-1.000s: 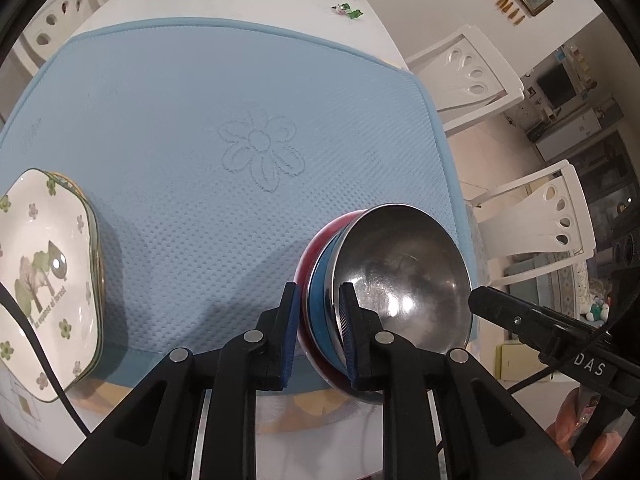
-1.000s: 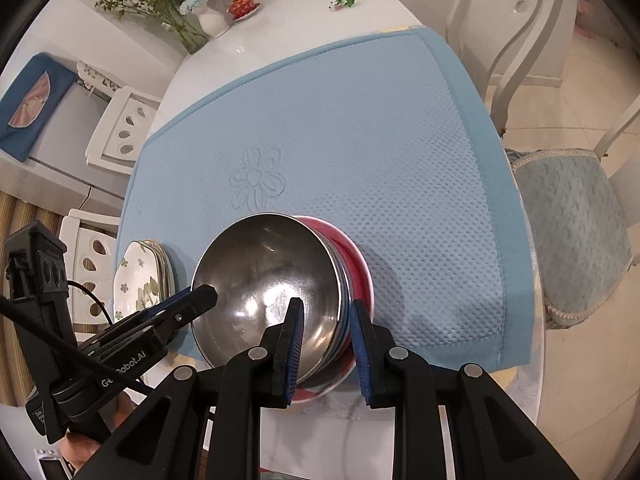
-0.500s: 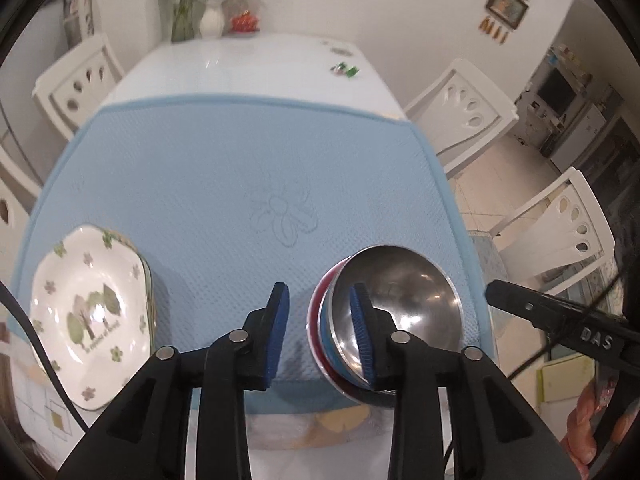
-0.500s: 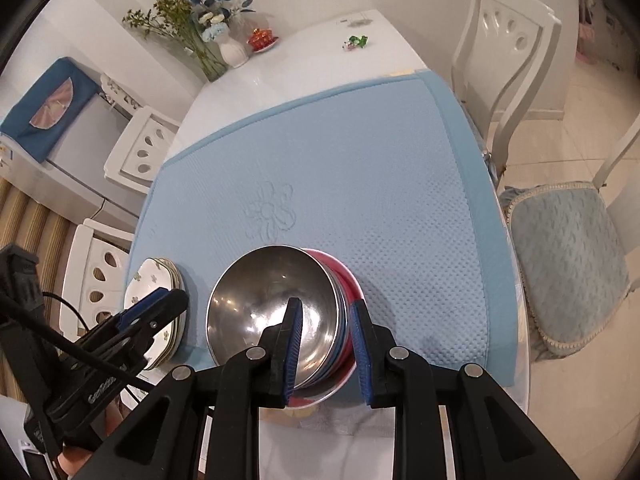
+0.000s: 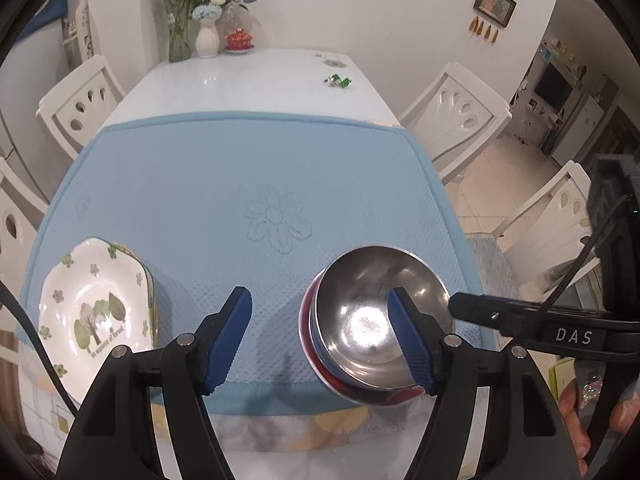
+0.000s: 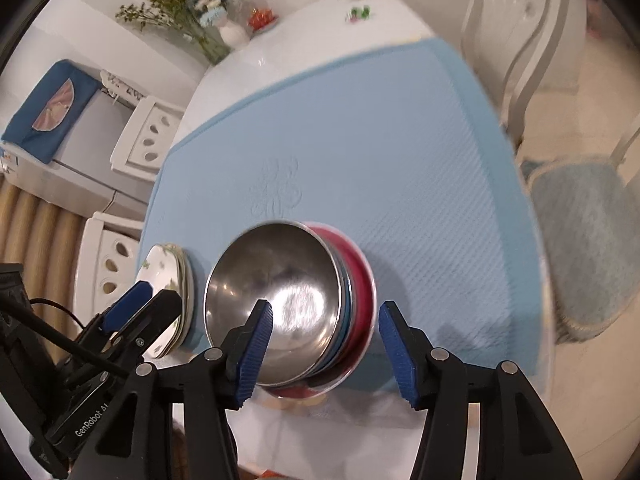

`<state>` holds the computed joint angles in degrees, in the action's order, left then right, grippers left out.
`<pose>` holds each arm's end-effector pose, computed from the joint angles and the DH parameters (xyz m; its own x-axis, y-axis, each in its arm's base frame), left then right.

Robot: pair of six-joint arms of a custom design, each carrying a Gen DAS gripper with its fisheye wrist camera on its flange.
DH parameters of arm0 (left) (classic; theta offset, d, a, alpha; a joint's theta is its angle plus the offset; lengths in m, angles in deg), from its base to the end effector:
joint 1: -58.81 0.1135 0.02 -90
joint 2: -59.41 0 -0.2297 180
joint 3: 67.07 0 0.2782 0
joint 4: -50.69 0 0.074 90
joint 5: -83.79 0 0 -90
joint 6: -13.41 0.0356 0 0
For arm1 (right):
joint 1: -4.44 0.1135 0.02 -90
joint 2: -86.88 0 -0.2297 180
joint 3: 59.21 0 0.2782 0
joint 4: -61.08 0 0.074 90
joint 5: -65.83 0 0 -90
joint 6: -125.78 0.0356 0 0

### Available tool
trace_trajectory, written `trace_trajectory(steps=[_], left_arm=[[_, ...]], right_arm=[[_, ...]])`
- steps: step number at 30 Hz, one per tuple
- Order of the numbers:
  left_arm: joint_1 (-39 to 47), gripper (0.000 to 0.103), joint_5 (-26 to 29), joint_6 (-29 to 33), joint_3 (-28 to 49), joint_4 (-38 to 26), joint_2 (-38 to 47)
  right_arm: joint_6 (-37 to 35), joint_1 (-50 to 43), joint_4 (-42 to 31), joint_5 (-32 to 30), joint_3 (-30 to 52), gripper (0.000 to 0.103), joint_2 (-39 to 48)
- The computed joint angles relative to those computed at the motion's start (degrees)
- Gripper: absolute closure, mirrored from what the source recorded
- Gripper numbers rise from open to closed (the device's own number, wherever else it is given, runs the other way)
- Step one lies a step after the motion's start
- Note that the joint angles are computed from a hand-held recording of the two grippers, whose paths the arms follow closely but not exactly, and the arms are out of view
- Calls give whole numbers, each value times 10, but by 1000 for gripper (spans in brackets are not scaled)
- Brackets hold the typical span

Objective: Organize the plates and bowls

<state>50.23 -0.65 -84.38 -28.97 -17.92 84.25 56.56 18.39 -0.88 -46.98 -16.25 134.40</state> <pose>0.1424 -0.0250 0.1838 -0.8334 -0.0107 -0.5525 0.0908 0.9836 -0.1560 0.1760 0.0579 0.1628 -0.9643 0.0974 -0.2464 -0.0321 0.8800 0.4738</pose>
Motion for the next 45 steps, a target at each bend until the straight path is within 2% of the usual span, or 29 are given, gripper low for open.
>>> trace_trajectory(steps=[8,12,15,17,19,21,28,34,41,45], left_arm=[[23,33,15,-9,-29,16,44],[23,33,9,-15,-36,18,42],[19,33,7,-20,-40,23,38],[19,32,7,-22,-44,23,30],[26,24,14,-21,-46,28,32],[39,24,31,-18,-48,36,42],[136,24,157,13,-54,86,162],[189,24,223,15,-65,159,281],[172,24,233,-11,-71,219,333],[154,29,232,-27,-70,247,355]], right_arm=[[-8,-46,33,-39,-33,48,50],[-21,-73,26,-52,-38,48,32],[-18,-63,20,-32,-47,46,-31],[-31,-27,5,6,-51,36,-102],[-41,4,-4,35,-51,14,-147],[-49,5,-1,11,-47,1,-138],[-17,-65,74,-66,-75,1,-13],[-19,-40,145,-44,-69,1,83],[-3,-26,213,-51,-70,4,167],[-5,-12,235,-39,-67,7,194]])
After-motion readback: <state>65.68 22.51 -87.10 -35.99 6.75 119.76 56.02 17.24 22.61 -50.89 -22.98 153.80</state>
